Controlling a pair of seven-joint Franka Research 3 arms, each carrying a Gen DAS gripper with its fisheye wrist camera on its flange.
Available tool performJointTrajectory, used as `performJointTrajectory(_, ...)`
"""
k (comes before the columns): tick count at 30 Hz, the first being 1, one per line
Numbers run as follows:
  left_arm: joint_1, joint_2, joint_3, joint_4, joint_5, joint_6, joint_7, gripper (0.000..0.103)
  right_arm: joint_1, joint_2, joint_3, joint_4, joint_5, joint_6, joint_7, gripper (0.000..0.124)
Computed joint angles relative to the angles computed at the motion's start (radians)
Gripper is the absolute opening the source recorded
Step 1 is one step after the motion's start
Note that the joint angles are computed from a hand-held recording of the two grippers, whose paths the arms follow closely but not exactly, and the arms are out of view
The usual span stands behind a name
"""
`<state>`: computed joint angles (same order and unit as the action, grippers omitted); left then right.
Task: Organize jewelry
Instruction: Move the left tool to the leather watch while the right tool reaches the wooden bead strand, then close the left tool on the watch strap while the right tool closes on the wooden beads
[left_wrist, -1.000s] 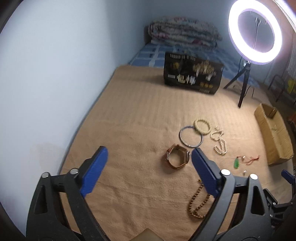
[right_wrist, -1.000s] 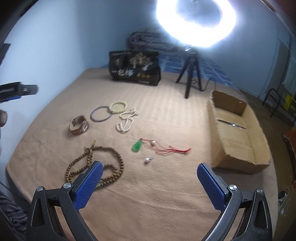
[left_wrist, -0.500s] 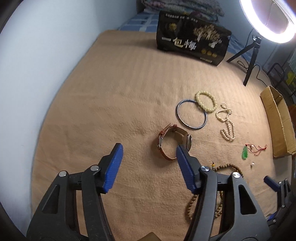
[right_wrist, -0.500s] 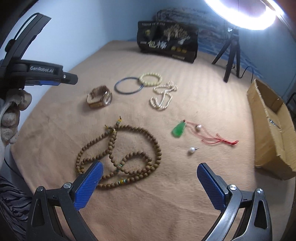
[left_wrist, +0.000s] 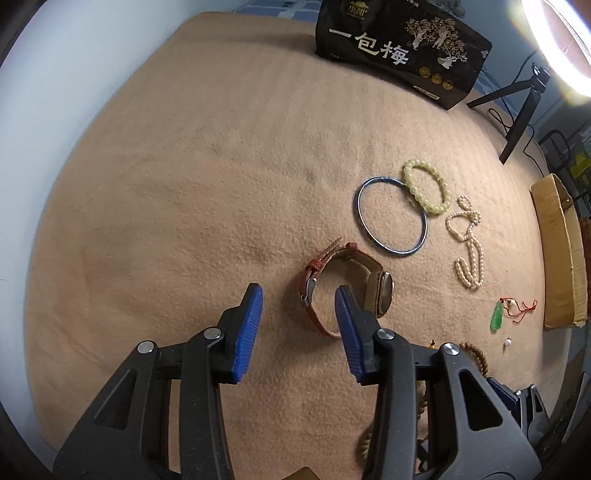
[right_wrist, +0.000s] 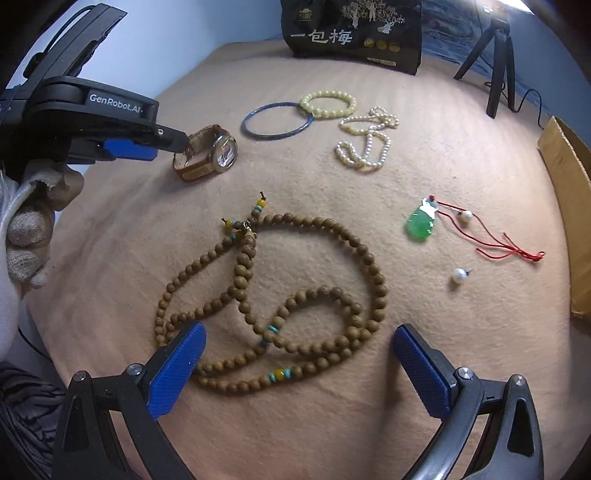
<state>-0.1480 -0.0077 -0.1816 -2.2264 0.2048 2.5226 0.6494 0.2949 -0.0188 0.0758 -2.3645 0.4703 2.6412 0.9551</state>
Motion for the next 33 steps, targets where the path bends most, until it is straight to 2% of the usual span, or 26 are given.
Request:
performJointTrajectory(2, 0.001, 0.012, 0.001, 0.007, 0.0, 0.002, 0.004, 0.036, 0.004, 0.017, 0.004, 0.018, 0.006, -0.001, -0.006, 0.103)
performJointTrajectory(6, 0.005, 0.035, 0.004, 0.017, -0.028, 0.002, 0.028, 0.034, 0.013, 0.038, 0.013, 0.051, 0.035, -0.026, -0.024, 0.103)
performJointTrajectory(14, 0.007, 0.057, 0.004, 0.029, -0.025, -0.006, 0.035, 0.027, 0.038, 0.052, 0.032, 0.061, 0.004, -0.016, -0.057, 0.103)
performJointTrajectory(19, 0.01, 0.055, 0.006, 0.025, -0.028, -0.007, 0.038, 0.023, 0.063, 0.05, 0.038, 0.019, -0.159, 0.06, 0.002, 0.103)
performJointTrajectory(22, 0.009, 0.055, 0.004, 0.026, -0.027, -0.009, 0.037, 0.015, 0.064, 0.043, 0.038, 0.014, -0.171, 0.06, -0.002, 0.102)
performJointTrajectory(23, 0.008, 0.053, 0.004, 0.024, -0.026, -0.008, 0.037, 0.014, 0.061, 0.048, 0.035, 0.025, -0.162, 0.046, -0.004, 0.098)
performJointTrajectory(24, 0.007, 0.054, 0.003, 0.025, -0.023, -0.008, 0.036, 0.013, 0.059, 0.047, 0.033, 0.028, -0.155, 0.038, -0.007, 0.09)
performJointTrajectory(25, 0.007, 0.058, 0.003, 0.028, -0.022, -0.008, 0.036, 0.011, 0.058, 0.051, 0.028, 0.032, -0.21, 0.045, 0.036, 0.082)
performJointTrajectory(26, 0.006, 0.06, 0.003, 0.03, -0.022, -0.007, 0.035, 0.01, 0.053, 0.054, 0.026, 0.038, -0.198, 0.045, 0.014, 0.077)
performJointTrajectory(28, 0.005, 0.063, 0.002, 0.033, -0.022, -0.004, 0.033, 0.008, 0.047, 0.057, 0.022, 0.046, -0.206, 0.044, 0.014, 0.06)
performJointTrajectory(30, 0.003, 0.066, 0.002, 0.037, -0.013, -0.007, 0.026, 0.007, 0.037, 0.062, 0.018, 0.061, -0.195, 0.035, 0.001, 0.034)
performJointTrajectory(31, 0.002, 0.068, 0.002, 0.039, -0.008, -0.008, 0.023, 0.007, 0.032, 0.066, 0.016, 0.071, -0.184, 0.022, -0.005, 0.03)
performJointTrajectory(33, 0.0, 0.072, 0.001, 0.044, -0.001, -0.007, 0.017, 0.007, 0.024, 0.074, 0.013, 0.087, -0.173, 0.008, -0.01, 0.014)
